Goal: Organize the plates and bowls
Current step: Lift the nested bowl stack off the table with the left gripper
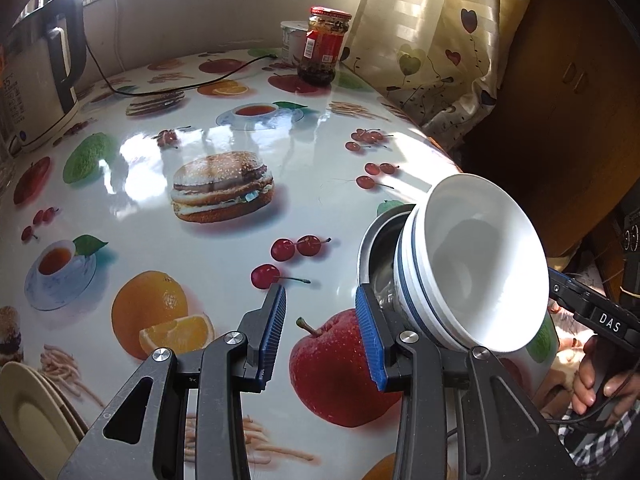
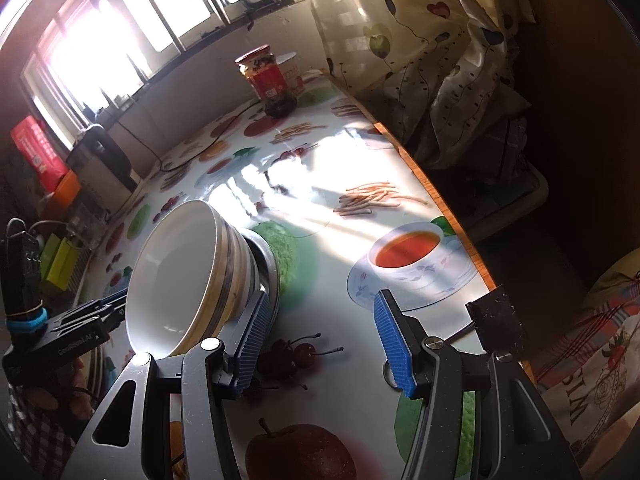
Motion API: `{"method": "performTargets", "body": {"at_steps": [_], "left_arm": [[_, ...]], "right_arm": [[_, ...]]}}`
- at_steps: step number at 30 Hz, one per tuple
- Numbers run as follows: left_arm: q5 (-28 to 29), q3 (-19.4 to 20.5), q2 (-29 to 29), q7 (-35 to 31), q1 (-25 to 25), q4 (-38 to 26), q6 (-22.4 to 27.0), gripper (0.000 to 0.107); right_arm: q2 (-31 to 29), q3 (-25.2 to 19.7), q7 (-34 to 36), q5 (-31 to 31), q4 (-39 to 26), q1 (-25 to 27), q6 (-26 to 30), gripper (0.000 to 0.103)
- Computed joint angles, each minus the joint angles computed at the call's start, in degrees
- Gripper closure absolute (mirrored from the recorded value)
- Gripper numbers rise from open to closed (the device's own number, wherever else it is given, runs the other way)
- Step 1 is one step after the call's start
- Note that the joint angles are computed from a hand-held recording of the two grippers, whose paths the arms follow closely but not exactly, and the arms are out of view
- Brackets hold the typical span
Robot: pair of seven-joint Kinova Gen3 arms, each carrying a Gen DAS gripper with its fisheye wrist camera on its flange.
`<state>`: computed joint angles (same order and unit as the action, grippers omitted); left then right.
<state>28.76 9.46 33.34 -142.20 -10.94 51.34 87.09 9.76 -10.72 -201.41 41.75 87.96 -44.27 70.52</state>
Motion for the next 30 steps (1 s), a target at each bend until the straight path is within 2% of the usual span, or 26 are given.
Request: {"method": "performTargets", "body": {"at_steps": [7,13,16,18,22,30], "left_arm": [[0.4,0.2,1.1,1.0,0.0,-1.1,1.5,0.07],[0.3,0.2,0.9,0.4,-0.1,-0.9,0.9,0.07],[-0.2,0.0,-0.2,-0.6,0.2,0.8,-1.0,0.07],[-0.2,-0.1,-0.5,-0.7,0.2,1.2,-1.4,0.07],[0.0,0.0,0.4,-0.3,0.1,0.0,-0.3,0.07],[-0.7,0.0,0.7,-0.4,0.5,0.0,-0.2,0.07]], "right_arm": [[-1.3,-0.1,-1.0,0.3,2.9,1.3,-4.8,0.048],[-1.2,-0.1,-1.4,0.1,3.8,2.2,-7.4,0.048],[-1.6,0.0,-2.2,0.2,4.8,2.5,-8.8,0.049],[-2.2,0.0,-3.3,0.8,6.3,2.9,-11.2,0.054],[-3.1,-0.1,-5.5,1.4,9.1,3.9,-15.7,0.057],[-3.6,-0.6,-7.4,3.2,10.5,4.7,-18.5,0.069]]}}
